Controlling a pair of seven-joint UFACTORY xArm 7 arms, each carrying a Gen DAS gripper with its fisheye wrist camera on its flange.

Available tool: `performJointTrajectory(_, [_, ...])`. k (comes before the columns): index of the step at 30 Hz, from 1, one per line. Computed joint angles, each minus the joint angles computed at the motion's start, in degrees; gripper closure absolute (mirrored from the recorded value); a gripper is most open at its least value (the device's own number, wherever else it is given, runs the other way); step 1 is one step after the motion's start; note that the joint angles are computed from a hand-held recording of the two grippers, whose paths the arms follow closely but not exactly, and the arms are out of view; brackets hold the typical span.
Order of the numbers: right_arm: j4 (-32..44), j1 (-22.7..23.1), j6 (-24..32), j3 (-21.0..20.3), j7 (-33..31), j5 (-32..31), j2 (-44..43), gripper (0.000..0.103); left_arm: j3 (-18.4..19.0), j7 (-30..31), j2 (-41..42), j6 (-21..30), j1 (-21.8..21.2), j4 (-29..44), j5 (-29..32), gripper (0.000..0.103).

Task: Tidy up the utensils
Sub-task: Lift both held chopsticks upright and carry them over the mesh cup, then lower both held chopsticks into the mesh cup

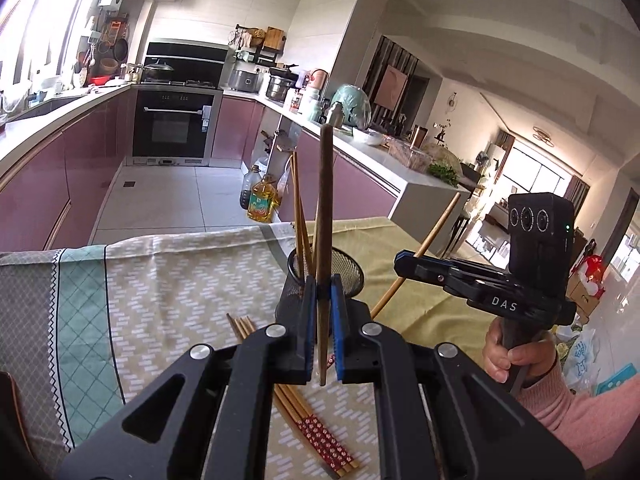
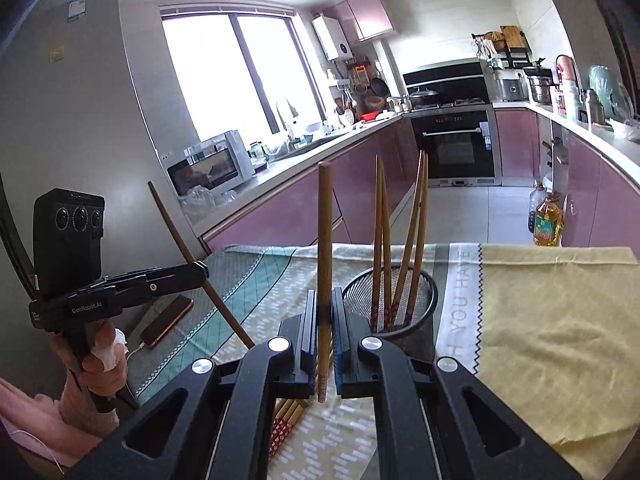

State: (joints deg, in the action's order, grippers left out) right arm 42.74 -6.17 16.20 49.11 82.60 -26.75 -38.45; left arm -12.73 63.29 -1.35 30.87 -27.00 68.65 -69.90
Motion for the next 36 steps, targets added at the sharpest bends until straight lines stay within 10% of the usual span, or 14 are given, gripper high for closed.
performJointTrajectory(36, [5.6,-6.3,2.3,-2.6,-6.8,-0.7,-2.0,0.097,-5.5,-10.7,10.1,-7.8,-1.1,17.7,12.1,0.096])
